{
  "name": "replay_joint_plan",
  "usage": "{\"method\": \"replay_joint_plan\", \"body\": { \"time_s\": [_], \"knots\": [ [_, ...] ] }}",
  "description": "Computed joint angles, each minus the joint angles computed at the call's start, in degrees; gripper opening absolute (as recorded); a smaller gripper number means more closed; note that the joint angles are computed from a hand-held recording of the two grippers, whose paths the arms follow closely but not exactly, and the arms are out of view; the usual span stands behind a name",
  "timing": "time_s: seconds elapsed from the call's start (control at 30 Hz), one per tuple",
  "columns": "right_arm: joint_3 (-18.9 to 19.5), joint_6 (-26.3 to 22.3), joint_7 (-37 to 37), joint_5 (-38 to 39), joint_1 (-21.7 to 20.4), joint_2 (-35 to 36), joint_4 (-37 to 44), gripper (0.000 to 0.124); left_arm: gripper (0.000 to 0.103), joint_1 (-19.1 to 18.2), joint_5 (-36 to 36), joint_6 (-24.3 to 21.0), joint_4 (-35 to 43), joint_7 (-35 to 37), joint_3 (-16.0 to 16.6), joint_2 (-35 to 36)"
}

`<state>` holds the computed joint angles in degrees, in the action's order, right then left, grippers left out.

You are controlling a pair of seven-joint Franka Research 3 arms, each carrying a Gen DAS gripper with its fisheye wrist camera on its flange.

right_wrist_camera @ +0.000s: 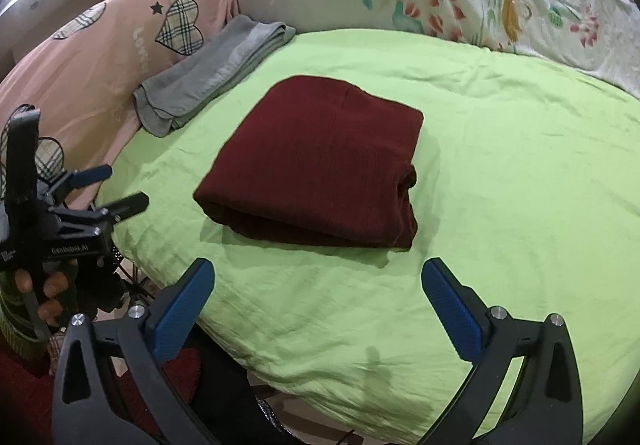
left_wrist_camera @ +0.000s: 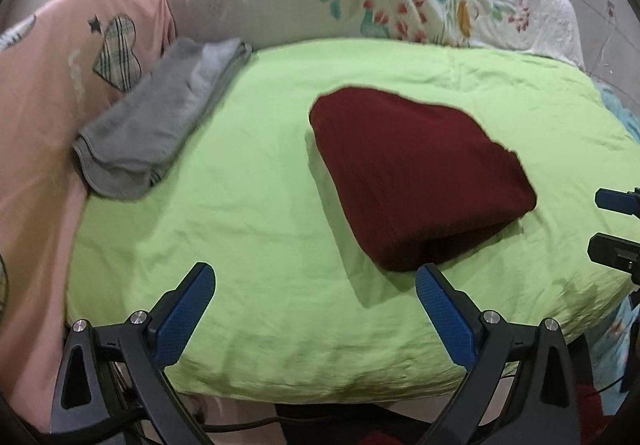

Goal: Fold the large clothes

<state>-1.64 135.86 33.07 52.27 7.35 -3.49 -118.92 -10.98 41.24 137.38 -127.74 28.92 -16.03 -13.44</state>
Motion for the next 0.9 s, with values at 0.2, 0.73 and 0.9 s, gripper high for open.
{"method": "replay_joint_plan", "body": {
  "time_s": [0.2,0.73,0.9],
  "knots": [
    [0.7,0.7,1.0,-2.1,0.4,2.0,0.9,0.103,0.100,-0.1,-2.4,-0.5,1.2,0.3,0.9,3.3],
    [1.6,-0.7,3.4,-4.2,-0.1,4.8,3.2,0.103,0.100,-1.0,-3.2,-4.1,2.8,1.3,1.0,3.9],
    [1.7,-0.9,3.1,-4.0,-0.3,5.0,3.6,0.103,0.100,-1.3,-2.6,-4.5,3.3,1.5,0.7,4.0]
  ]
}}
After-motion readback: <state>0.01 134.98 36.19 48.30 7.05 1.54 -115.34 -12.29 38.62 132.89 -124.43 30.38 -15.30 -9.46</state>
